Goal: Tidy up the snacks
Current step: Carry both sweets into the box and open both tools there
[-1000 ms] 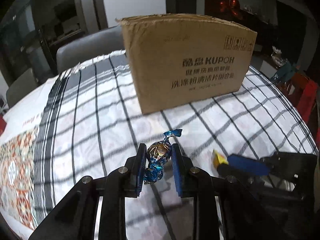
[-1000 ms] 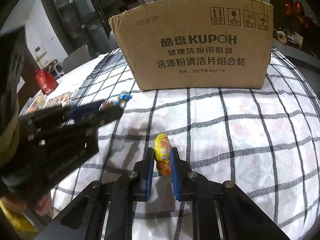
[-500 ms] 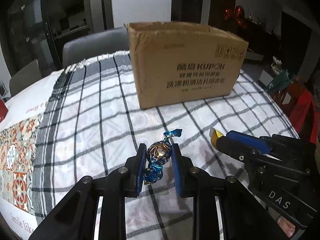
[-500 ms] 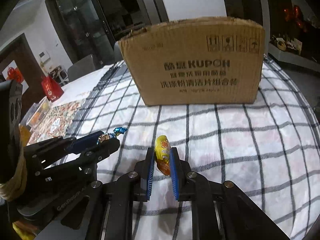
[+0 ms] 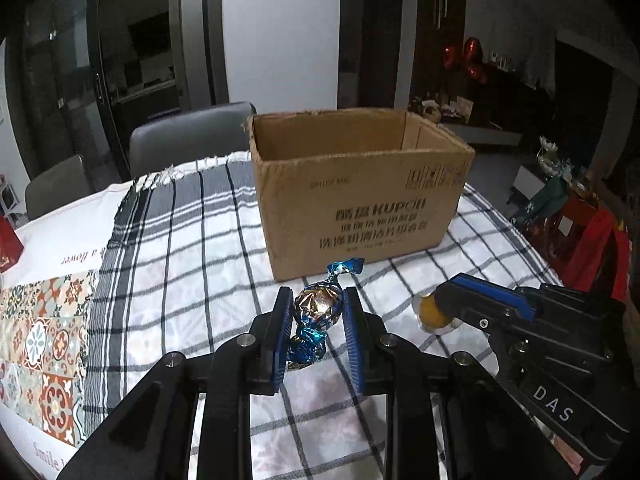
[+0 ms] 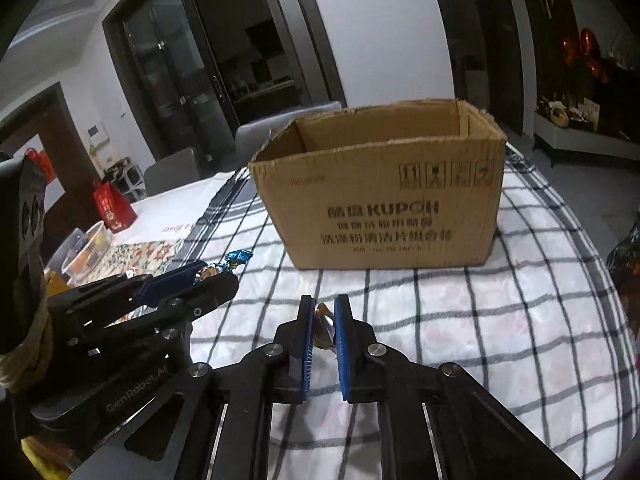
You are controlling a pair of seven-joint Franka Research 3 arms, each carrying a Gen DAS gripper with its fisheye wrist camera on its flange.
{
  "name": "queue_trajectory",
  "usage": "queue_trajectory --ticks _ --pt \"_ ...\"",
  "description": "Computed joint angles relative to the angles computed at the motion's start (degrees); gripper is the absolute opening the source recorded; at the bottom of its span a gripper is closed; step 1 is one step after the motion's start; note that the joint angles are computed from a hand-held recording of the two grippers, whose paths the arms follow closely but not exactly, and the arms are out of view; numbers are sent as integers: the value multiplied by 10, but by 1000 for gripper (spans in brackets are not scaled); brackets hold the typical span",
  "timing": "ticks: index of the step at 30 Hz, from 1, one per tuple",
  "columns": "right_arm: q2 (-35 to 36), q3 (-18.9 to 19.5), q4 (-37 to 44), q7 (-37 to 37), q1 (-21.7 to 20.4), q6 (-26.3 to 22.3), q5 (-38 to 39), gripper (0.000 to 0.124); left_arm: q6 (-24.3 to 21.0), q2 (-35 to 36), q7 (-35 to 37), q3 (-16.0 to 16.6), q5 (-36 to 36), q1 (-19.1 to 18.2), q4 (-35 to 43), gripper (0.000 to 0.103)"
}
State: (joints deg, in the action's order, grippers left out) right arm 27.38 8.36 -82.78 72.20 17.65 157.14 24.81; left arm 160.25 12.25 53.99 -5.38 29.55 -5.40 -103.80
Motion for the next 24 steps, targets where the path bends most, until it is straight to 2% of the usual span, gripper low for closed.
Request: queue_trajectory --ticks 14,24 --pt "-1 -1 26 -14 -2 8 -1 9 4 7 11 -4 -18 1 30 25" --pt "51 -18 138 6 4 -17 -40 8 -20 51 56 -9 -58 5 118 25"
